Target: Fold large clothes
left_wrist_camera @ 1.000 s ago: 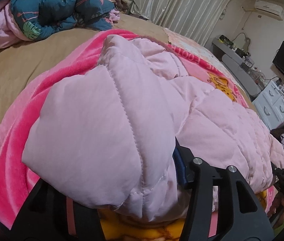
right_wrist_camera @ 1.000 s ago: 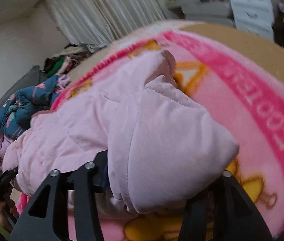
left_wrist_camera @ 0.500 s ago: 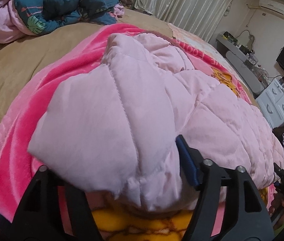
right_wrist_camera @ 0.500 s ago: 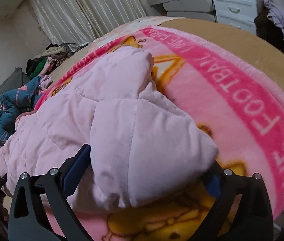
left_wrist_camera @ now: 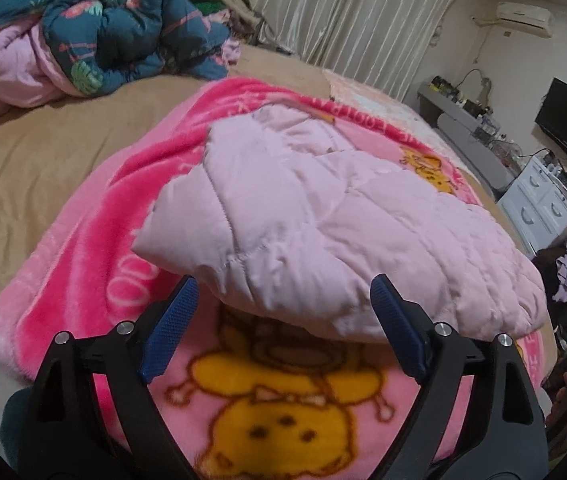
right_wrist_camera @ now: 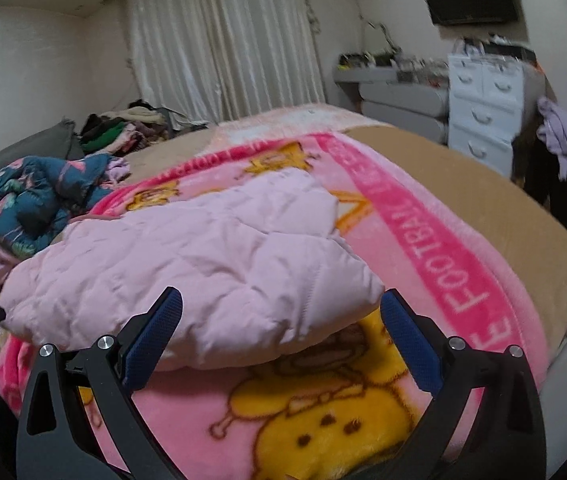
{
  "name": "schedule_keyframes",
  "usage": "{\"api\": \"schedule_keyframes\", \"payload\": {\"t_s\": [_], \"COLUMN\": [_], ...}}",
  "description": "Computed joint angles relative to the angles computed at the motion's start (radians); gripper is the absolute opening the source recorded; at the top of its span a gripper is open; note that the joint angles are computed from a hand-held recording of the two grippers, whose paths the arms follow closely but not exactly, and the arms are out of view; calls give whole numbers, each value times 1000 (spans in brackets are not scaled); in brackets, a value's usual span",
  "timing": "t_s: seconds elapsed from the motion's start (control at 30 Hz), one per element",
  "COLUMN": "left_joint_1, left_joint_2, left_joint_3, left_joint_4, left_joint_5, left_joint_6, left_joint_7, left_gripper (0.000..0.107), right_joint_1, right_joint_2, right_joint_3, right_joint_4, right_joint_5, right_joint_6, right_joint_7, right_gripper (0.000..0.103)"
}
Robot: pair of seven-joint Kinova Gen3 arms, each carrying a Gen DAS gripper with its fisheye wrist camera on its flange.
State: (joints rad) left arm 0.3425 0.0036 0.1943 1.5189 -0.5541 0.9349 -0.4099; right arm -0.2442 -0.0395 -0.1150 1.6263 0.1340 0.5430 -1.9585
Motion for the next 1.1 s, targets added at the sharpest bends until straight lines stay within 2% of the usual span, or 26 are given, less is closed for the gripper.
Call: {"api": "schedule_keyframes", "payload": {"t_s": [0.03,0.1,0.33,0.47,0.73,0.97,1.1], "left_joint_1": [8,25,69,108,202,238,245], "left_joint_2": [-5,-16,-41,-26,8,1,12], "left_joint_3": [7,28,83,121,139,121,121], "left_joint_4": [-2,-4,-3,-12,4,41,40], "left_joint_5": [-14,-50,-129,-199,-277,-257,-249], "left_joint_6": [5,22,43,94,150,110,106], "left_joint_7": [11,34,54,83,144,176,165], "left_gripper": [80,93,94,94,94,94,94], "right_joint_1": [-2,-7,-21,-30,-57,-73,-100], "right_joint_2": [-12,-40,-120,-150,-183,-171,-161], "right_joint_3": [-2,-6,-46,-75,-108,-141,-118], "right_joint_4": [7,21,63,80,104,113,118], "right_joint_5": [-1,-16,-23,-21,-37,-25,-62], "right_joint_6": [0,-4,-9,-3,32,78,78], "right_joint_7": [6,33,67,84,119,112,138], "right_gripper": [99,99,99,99,99,99,99]}}
